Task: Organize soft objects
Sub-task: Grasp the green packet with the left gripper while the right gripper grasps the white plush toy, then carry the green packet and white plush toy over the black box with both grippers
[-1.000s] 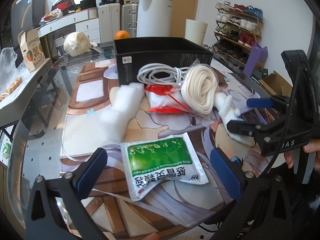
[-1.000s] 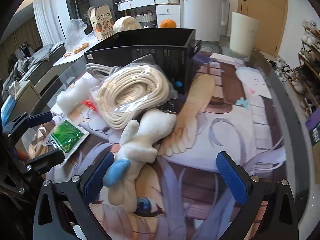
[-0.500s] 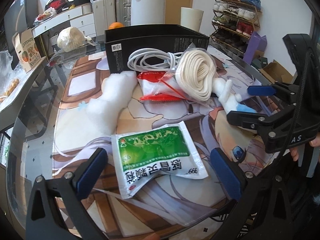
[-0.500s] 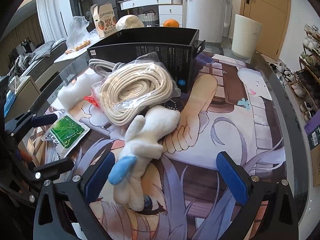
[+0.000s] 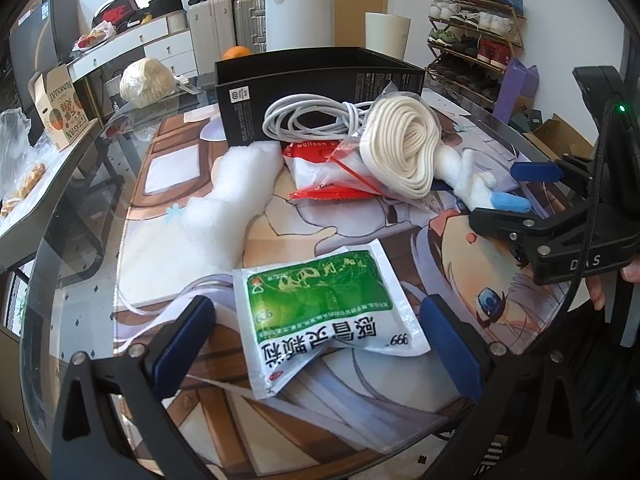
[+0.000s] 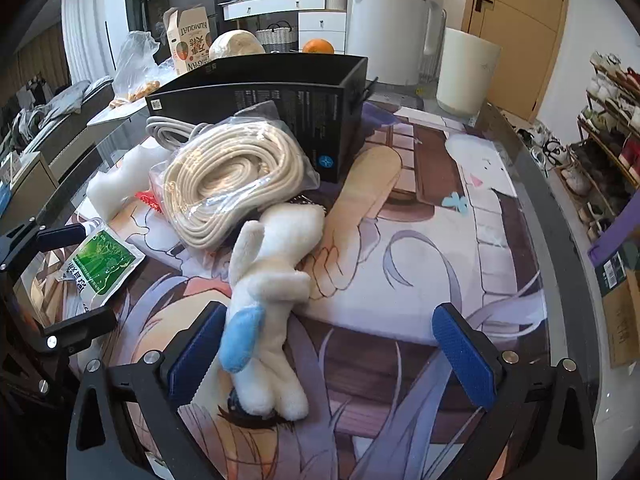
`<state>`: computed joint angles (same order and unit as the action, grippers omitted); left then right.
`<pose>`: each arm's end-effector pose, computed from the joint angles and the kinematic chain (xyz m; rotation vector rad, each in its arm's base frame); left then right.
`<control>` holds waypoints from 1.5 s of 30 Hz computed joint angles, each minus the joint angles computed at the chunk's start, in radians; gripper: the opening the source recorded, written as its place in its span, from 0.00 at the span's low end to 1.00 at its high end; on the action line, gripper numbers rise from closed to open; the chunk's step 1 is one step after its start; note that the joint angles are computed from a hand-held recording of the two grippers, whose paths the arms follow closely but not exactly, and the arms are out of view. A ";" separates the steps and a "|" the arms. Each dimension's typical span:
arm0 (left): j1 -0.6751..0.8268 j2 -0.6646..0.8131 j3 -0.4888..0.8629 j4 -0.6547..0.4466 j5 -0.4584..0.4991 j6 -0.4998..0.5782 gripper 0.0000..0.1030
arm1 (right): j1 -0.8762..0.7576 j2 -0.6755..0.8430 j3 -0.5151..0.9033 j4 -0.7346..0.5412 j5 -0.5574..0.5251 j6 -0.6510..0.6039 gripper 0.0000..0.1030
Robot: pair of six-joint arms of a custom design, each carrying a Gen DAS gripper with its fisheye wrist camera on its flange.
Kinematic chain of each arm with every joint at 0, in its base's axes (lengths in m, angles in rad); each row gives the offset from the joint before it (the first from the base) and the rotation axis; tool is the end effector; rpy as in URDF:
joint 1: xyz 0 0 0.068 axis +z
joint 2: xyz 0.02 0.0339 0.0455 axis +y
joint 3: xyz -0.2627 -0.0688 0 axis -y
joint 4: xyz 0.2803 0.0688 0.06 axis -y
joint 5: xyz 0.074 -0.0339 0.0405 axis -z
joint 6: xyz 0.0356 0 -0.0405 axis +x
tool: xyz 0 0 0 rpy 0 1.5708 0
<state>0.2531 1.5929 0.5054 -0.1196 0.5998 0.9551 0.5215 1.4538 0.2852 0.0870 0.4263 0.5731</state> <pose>0.2432 0.0421 0.0592 0.9872 2.2851 -0.3729 0.1845 0.0890 0.0460 0.2000 2.5017 -0.1377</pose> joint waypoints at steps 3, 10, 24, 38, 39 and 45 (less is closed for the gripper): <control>0.009 -0.013 -0.009 -0.017 0.021 0.032 0.84 | -0.003 0.015 0.004 0.023 -0.024 0.006 1.00; 0.021 -0.063 -0.033 -0.071 0.066 0.121 0.61 | 0.017 0.036 0.005 0.052 -0.017 0.022 0.99; 0.034 -0.076 -0.023 -0.103 0.106 0.123 0.51 | 0.072 -0.001 -0.005 0.047 0.019 0.033 0.65; 0.038 -0.106 -0.030 -0.074 0.140 0.056 0.51 | 0.130 -0.082 -0.042 0.007 0.026 0.045 0.33; 0.040 -0.111 -0.033 -0.074 0.144 0.055 0.51 | 0.139 -0.100 -0.049 -0.002 0.036 0.053 0.33; 0.061 -0.134 -0.033 -0.075 0.181 0.039 0.51 | 0.195 -0.228 -0.070 -0.084 0.102 0.086 0.33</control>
